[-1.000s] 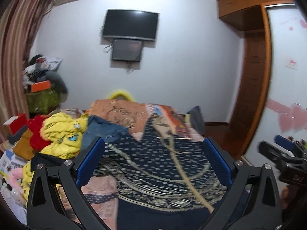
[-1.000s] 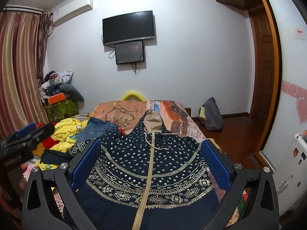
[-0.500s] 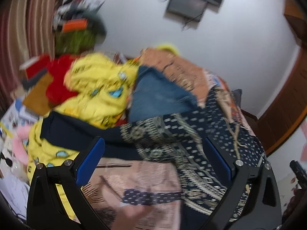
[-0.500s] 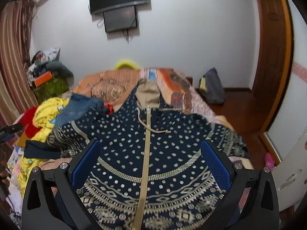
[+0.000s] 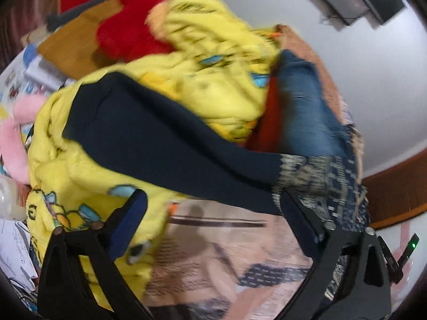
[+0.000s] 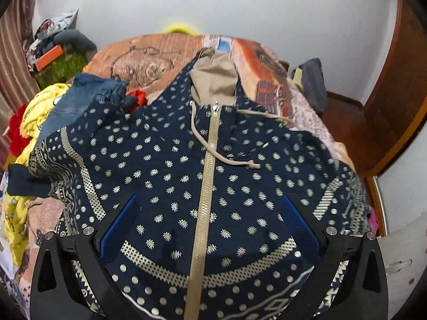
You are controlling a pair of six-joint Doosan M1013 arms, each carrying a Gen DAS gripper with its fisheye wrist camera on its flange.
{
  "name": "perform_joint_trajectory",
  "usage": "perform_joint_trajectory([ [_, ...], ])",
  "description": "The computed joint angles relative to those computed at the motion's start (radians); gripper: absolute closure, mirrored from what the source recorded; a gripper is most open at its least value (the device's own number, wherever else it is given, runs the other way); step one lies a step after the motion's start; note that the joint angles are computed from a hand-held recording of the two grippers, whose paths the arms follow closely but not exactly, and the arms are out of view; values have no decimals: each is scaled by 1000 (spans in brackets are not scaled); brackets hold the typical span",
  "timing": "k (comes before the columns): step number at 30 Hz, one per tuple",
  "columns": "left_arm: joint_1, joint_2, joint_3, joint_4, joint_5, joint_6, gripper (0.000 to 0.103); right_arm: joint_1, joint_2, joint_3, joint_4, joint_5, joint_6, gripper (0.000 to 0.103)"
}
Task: Fold large clothes
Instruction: 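Lower the left tool to the jacket sleeve and close on its cuff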
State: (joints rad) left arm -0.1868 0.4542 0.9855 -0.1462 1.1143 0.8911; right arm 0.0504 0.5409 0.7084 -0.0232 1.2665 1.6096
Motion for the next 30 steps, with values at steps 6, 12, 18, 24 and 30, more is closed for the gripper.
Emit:
perform_joint_trajectory([
  [6,45,19,45,-31,-9,-83,24,-1,38,-40,31,55,8,0],
  [12,52,33,56,29,-47,-146,36,-1,55,-52,45,89,4,0],
  [18,22,45,15,191,5,-203,80,0,60,-55,46,103,5,0],
  [24,-44,59,-80,410,105,-148,98,-3,34,-23,63,64,-2,0],
  [30,-113,62,-176,565,91,-70,101,-11,-3,21,80,25,-21,0],
])
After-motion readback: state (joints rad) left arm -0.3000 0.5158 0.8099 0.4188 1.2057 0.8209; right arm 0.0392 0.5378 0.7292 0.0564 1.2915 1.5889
